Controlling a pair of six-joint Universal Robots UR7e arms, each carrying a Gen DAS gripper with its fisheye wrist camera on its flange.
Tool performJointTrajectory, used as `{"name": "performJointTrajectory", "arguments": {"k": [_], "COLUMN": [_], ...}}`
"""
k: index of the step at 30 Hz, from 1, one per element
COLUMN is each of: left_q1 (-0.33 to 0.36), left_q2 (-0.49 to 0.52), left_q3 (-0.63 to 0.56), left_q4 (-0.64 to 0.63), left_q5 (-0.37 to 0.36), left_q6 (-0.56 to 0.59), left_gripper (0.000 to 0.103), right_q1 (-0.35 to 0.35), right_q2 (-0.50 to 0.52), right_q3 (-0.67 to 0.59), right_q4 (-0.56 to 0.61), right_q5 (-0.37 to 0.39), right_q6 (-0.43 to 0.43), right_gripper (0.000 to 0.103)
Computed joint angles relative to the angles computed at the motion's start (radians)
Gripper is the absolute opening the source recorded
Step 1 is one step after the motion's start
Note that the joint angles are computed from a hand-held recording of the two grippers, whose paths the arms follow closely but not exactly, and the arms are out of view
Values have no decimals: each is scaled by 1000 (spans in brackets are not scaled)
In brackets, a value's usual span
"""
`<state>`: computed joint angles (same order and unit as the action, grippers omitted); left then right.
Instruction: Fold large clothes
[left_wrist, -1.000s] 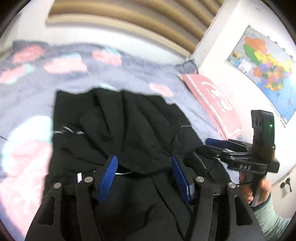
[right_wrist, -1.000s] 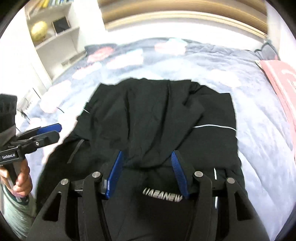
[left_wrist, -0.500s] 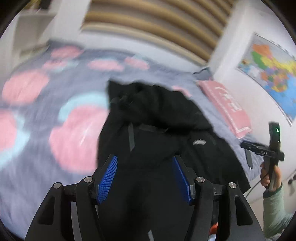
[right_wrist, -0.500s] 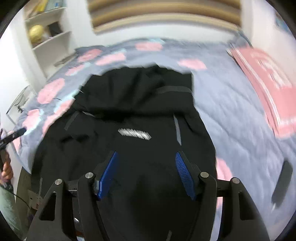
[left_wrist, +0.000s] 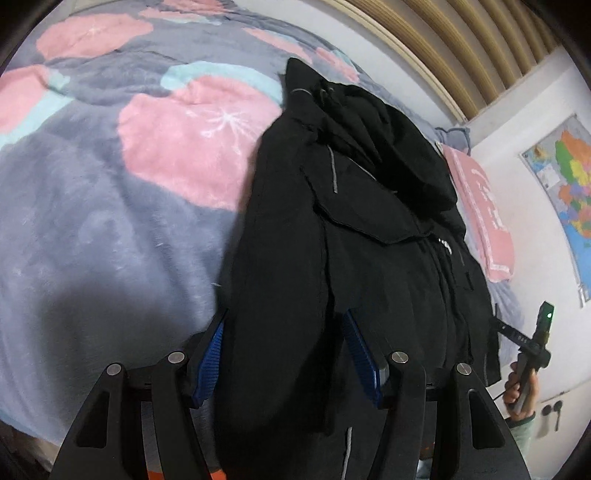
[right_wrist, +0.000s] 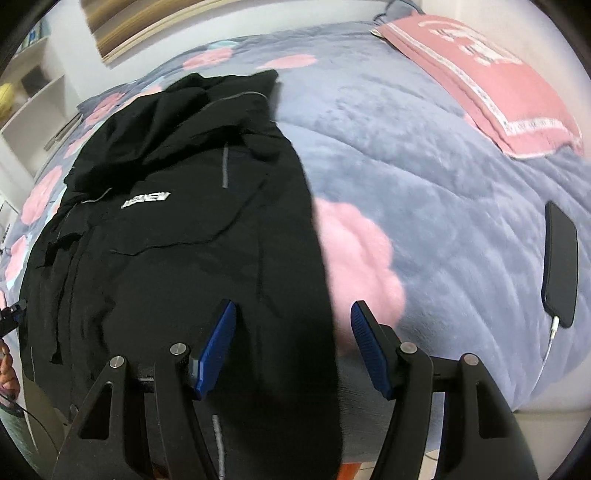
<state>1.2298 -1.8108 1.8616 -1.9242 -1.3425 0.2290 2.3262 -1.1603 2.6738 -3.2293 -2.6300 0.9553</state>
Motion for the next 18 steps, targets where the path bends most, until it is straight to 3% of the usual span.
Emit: {"name": "performJointTrajectory", "arguments": {"k": [3,5,6,9,11,13,16,18], "left_q1": [-39,-53,-52,-38,-8,20,46,59], "left_q2": [-9,-5,3,16,30,43,40,22], "left_q3": [26,27,17,-9,-31,-42,-31,-17], "left_q4": [-4,11,27,49,54,58,65,84], "left_q5": [20,6,-23,-149,-248,-298,-287,-281], "left_q6": [14,18,20,32,43,37,23,28], "left_gripper": [63,63,63,63,63,63,63,63], "right_q1": [-29,-33,-20,46,52,22,-27,-32], "right_q2": [61,87,90,114,112,132,169,216], "right_q3": [6,-15,-29,-59,-68,-54,-15,17], "right_q4": [-169,-205,-194,-271,-264,-300,-359,-457], "right_q5": [57,86,87,82,84,109,152,177], "right_q6": [-109,-163,-172,-251,-250,-248,-214,-209], "right_gripper": [67,58,52,51,51,50,51,50]}}
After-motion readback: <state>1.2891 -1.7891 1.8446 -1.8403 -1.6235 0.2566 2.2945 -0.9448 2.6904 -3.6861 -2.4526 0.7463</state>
